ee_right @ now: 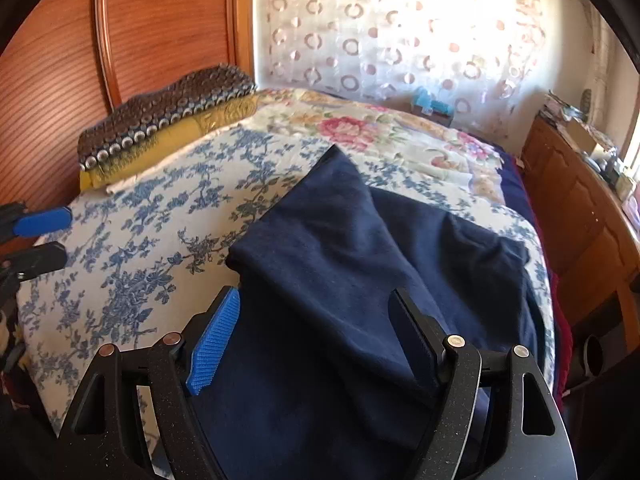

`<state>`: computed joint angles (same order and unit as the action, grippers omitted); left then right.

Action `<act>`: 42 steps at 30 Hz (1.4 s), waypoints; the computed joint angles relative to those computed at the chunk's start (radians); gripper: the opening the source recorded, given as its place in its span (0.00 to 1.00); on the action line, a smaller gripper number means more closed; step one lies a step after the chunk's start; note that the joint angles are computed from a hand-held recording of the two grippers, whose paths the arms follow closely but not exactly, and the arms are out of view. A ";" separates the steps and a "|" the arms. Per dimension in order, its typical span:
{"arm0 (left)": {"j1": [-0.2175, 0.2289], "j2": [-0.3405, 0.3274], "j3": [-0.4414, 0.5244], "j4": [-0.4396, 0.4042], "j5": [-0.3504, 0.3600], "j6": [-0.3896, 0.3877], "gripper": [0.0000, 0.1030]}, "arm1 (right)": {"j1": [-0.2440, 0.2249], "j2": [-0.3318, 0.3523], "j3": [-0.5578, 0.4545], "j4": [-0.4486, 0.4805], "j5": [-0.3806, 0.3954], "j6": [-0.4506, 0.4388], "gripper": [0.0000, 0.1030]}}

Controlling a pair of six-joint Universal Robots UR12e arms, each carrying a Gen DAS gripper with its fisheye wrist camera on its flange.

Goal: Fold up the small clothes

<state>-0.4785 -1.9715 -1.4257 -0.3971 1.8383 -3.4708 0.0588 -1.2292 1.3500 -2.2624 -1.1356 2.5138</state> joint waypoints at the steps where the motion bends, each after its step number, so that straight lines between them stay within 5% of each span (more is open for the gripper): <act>1: 0.000 0.001 -0.002 0.001 0.002 -0.001 0.39 | 0.005 0.005 -0.005 0.007 -0.007 -0.005 0.76; 16: 0.004 -0.001 -0.012 -0.007 -0.014 -0.018 0.39 | 0.061 0.051 -0.031 0.044 -0.158 -0.120 0.76; 18: 0.005 -0.001 -0.014 -0.004 -0.015 -0.020 0.39 | 0.061 0.049 -0.026 0.032 -0.160 -0.125 0.68; 23: 0.005 0.001 -0.016 -0.004 -0.014 -0.020 0.39 | 0.042 0.047 -0.032 0.014 -0.120 -0.097 0.10; 27: 0.006 0.000 -0.016 -0.006 -0.016 -0.023 0.39 | 0.004 0.050 -0.056 -0.013 -0.016 0.006 0.09; 32: 0.004 0.000 -0.017 -0.006 -0.018 -0.019 0.39 | -0.038 0.077 -0.128 -0.061 0.018 0.161 0.08; 42: 0.002 -0.008 -0.009 -0.014 -0.028 -0.018 0.39 | -0.070 0.192 -0.334 0.042 -0.142 0.268 0.08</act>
